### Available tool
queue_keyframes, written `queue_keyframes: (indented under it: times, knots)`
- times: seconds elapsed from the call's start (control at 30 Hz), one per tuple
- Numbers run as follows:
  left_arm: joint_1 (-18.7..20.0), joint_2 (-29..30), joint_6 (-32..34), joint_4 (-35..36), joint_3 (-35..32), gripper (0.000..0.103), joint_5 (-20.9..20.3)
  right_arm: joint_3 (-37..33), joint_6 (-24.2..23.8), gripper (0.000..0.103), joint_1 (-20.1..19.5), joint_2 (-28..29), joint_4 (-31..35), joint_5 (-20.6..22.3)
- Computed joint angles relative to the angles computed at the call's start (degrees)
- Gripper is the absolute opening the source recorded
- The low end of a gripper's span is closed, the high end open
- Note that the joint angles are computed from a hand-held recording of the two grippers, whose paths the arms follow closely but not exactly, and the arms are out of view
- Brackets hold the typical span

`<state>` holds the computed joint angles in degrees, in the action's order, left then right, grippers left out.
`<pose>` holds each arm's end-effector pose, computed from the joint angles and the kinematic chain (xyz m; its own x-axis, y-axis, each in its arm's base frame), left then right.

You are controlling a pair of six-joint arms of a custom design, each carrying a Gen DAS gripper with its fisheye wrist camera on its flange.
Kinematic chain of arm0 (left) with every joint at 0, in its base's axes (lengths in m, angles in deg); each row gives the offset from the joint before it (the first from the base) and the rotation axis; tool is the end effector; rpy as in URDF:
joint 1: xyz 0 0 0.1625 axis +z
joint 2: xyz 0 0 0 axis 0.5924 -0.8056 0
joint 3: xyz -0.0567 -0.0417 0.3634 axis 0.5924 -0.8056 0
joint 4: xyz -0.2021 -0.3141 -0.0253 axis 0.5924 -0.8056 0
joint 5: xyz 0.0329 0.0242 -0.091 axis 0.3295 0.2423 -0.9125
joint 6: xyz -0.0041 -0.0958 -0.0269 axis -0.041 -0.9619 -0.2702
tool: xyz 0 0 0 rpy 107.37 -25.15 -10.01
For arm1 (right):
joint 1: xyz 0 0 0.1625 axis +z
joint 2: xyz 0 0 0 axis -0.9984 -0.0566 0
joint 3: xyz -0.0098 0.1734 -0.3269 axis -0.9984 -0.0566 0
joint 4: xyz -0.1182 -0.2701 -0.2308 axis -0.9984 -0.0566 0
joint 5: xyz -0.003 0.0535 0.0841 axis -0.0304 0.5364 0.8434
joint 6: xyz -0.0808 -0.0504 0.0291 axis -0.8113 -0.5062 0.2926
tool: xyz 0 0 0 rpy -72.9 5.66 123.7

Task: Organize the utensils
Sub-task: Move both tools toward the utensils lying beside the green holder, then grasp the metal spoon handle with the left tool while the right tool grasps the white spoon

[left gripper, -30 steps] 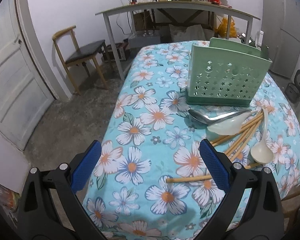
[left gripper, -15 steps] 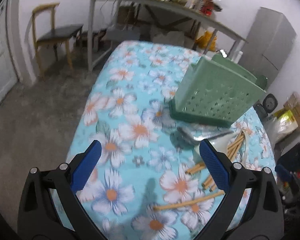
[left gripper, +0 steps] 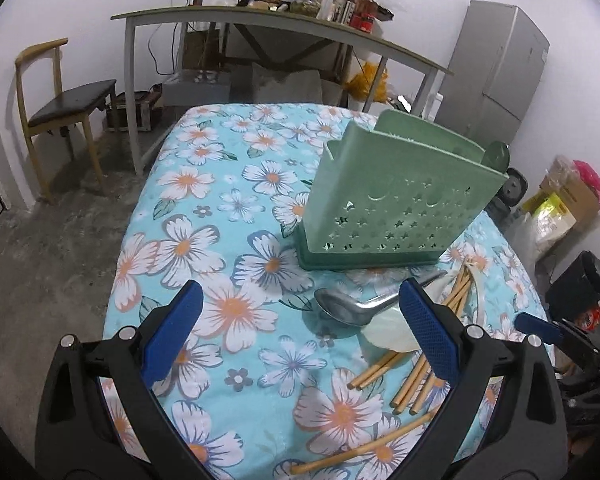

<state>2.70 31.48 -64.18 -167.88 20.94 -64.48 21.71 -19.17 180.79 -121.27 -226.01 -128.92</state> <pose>-0.2803 -0.5167 0.1069 -0.7935 -0.3647 -0.4871 0.2076 0.5903 -0.7801 0.1642 -0.5809 0.2076 -0.7041 -0.6287 0.3301 -0.7061 0.6692 -0.2314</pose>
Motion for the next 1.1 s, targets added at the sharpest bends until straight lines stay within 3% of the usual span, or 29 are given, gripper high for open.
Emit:
queue_keyframes:
  times: [0.17,0.23,0.33,0.43,0.57,0.63,0.8,0.93,1.1]
  knots:
    - [1.6,0.1,0.9,-1.9,-0.5,0.09,-2.7,2.7,-12.1,0.063,2.4,2.0,-7.7,-1.9]
    - [2.3,0.2,3.6,-5.7,-0.1,0.071,-4.6,3.0,-15.8,0.057,3.1,3.0,-9.6,-2.6]
    - [3.5,0.2,7.3,-13.8,1.0,0.053,-8.8,2.2,-20.4,0.043,4.2,5.1,-10.1,-4.3]
    - [5.1,-0.2,7.9,-15.4,0.9,0.04,-13.2,2.3,-24.9,0.039,5.0,6.6,-12.1,-5.9]
    - [7.5,-0.8,8.2,-15.1,0.2,0.035,-20.2,3.8,-32.3,0.039,5.8,8.3,-17.1,-8.1]
    - [9.2,-0.9,8.4,-16.5,0.0,0.034,-24.5,4.1,-34.1,0.039,6.0,8.9,-18.6,-8.9]
    - [12.3,0.1,7.8,-15.6,-2.0,0.027,-31.5,4.1,-36.7,0.027,6.4,10.9,-21.9,-11.1]
    - [13.3,0.5,7.3,-15.4,-2.7,0.023,-32.5,4.1,-37.9,0.025,6.4,12.2,-23.8,-11.8]
    - [13.3,1.2,7.0,-13.3,-4.0,0.013,-31.0,5.4,-41.0,0.017,6.8,13.4,-27.9,-11.9]
